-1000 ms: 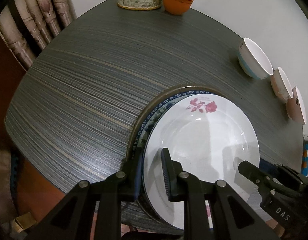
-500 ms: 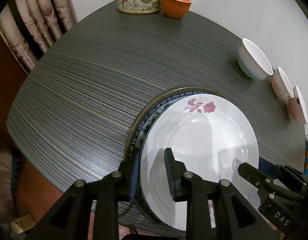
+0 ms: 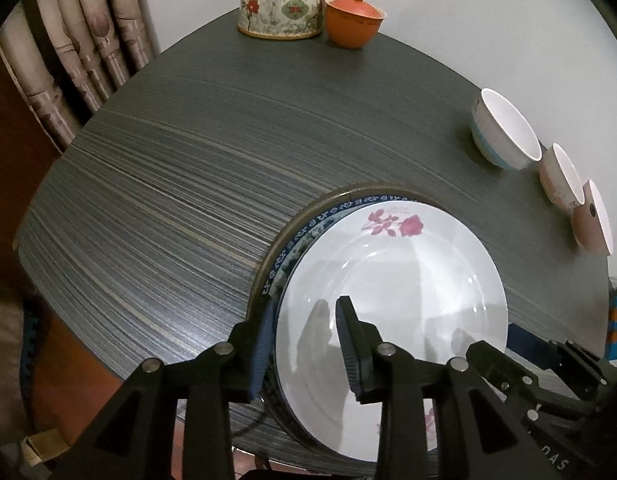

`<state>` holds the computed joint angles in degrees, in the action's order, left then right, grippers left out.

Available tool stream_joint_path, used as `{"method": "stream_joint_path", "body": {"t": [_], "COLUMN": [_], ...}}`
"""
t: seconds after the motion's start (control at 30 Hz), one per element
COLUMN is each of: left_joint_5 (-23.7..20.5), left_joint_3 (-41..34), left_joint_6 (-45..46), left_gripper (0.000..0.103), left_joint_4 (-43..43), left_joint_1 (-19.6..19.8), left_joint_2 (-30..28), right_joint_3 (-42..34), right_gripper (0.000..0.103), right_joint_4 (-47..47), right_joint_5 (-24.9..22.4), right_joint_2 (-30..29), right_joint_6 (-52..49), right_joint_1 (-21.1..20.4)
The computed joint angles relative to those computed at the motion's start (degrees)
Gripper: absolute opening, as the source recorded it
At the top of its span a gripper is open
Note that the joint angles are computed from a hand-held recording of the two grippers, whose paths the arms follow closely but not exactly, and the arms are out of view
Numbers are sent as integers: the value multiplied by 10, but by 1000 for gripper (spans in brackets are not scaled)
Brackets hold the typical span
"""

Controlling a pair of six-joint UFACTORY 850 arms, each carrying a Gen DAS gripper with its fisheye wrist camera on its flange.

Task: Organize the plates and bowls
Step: 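Open both tools and withdraw them from the plate stack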

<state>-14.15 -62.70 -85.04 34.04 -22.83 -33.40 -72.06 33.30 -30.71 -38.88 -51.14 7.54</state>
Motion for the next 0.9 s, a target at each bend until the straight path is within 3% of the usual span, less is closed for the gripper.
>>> {"method": "stream_joint_path", "body": {"t": [0.4,0.63,0.9], "left_joint_5": [-28,-28,-45], "left_joint_3": [5,-27,-116], "left_joint_6": [-117,-69,67], "left_gripper": [37,39,41], "left_joint_4": [100,60,-35], "left_joint_1": [-25,-48,-78], "left_joint_2": [22,11,-36], "right_joint_3": [11,22,25], "right_gripper": [48,49,49], "right_joint_4": [46,77,92], "right_joint_5": [-11,-19,-22], "right_joint_2": [13,22,25], "right_joint_6": [-42,-59,-58], "right_joint_1": [-22,-54,-100]}}
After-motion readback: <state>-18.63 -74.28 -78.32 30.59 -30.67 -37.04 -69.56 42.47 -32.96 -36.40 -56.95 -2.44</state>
